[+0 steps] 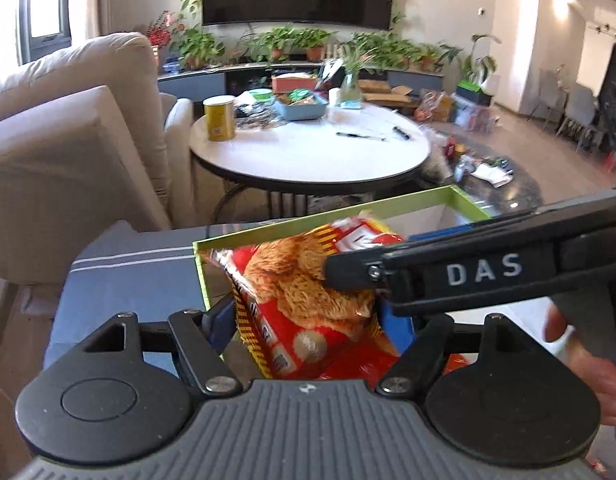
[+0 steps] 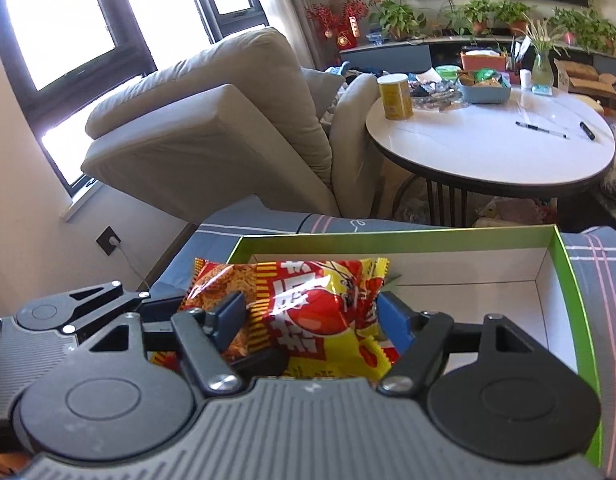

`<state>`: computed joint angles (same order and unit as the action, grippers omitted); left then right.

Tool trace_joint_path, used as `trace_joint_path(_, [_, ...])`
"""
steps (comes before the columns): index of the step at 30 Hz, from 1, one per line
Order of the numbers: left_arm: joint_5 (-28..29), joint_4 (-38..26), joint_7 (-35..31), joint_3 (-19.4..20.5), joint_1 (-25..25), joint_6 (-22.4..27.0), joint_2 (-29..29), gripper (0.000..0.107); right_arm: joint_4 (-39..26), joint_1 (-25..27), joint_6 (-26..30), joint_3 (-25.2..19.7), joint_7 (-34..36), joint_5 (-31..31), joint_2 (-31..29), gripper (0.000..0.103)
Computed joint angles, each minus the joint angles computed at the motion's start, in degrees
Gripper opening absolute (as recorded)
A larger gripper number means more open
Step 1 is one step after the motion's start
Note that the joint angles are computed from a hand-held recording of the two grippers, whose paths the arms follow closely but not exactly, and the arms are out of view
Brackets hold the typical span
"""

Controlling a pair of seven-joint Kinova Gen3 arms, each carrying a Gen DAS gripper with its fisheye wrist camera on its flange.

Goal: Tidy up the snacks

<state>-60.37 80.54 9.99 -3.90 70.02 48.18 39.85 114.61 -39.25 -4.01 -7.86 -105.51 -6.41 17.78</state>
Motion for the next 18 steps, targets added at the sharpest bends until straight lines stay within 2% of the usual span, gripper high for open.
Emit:
trace_joint_path(2, [1.9,-1.8,-2.2,0.0,-0.2,2.2,1.2,0.071,-0.8,0.8,1.2,-0.7,-0.6,0.0,0.7,0.087])
trace_joint_path(5, [1.8,0.1,0.2,0.0,-0.6,-0.3,0.5,0.070,-0.7,1.8,1.4,-1.8,-1.2,0.3,1.1,0.087])
trace_joint_path(13, [2.1,-0.3,-1.0,0.1,0.3,1.1,0.5,0.072,0.4,-1.5,0.7,1.8,-1.7,-0.2,0.0,0.087])
trace_joint_path(18, [0.8,0.0,0.7,-0.3,1.4,2.1,0.1,0.080,1.1,-1.7,0.3,2.0,-1.7,-0.5,-0.8,0.087])
